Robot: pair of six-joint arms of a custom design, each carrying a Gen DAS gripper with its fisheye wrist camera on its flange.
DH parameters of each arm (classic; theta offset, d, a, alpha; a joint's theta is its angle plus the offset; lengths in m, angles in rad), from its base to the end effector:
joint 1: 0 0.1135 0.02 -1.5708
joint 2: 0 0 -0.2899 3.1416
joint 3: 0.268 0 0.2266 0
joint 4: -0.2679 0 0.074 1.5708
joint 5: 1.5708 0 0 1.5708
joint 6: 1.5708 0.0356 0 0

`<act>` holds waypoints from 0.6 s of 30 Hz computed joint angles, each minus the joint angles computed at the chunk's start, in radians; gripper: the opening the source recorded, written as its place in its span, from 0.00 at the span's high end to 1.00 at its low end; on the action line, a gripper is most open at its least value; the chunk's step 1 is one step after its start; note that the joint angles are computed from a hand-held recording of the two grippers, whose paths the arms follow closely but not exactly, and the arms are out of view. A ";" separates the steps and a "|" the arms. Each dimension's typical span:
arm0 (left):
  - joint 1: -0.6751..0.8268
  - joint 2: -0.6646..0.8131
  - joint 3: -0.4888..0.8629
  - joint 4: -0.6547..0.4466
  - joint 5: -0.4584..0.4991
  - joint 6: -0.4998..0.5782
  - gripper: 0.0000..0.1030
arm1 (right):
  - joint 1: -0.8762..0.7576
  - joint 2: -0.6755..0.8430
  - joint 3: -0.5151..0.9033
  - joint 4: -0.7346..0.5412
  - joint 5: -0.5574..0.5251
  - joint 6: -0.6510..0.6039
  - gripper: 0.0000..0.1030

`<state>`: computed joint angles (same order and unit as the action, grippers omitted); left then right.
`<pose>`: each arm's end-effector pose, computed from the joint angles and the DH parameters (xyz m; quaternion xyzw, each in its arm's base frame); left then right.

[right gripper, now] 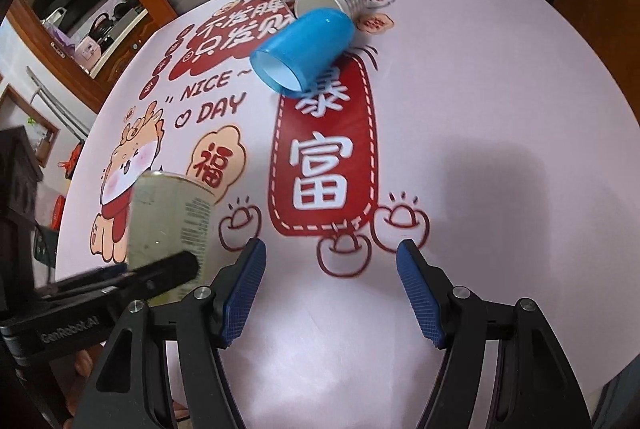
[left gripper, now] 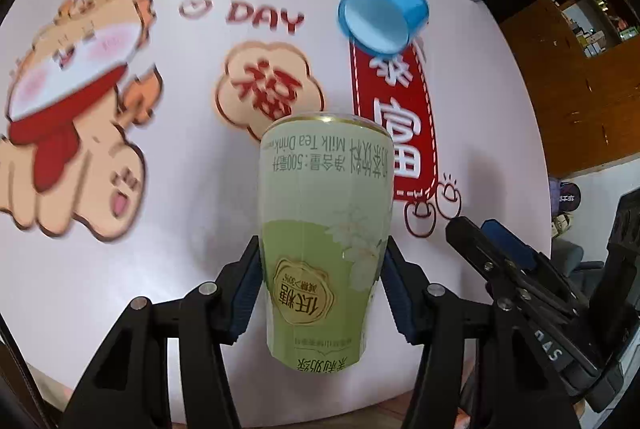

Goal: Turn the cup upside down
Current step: 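Lift the green milk tea cup with the left gripper and carry it toward the right tool, then set the cup down on the mat and open the left gripper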

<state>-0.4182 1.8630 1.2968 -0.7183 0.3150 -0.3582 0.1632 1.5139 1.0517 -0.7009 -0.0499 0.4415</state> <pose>0.3159 -0.1525 0.2211 0.0517 0.9764 -0.1970 0.0717 0.2654 0.0455 0.2586 0.1308 0.9702 0.0836 0.1860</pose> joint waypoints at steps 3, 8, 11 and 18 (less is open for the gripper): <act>-0.004 0.023 -0.016 0.031 0.017 -0.028 0.44 | -0.020 -0.008 -0.032 0.011 -0.009 0.002 0.33; -0.011 0.034 -0.008 0.031 0.031 -0.025 0.32 | -0.045 0.000 -0.055 0.027 -0.026 -0.003 0.33; -0.013 0.025 -0.008 0.032 0.020 -0.030 0.20 | -0.050 0.004 -0.061 0.037 -0.032 -0.003 0.33; -0.009 -0.044 -0.018 0.016 -0.014 0.026 0.16 | -0.039 -0.015 -0.068 0.039 -0.031 0.009 0.33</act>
<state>-0.4276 1.8186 1.2792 -0.7027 0.3010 -0.3318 0.1243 1.4993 0.9837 -0.6620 -0.0805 0.4509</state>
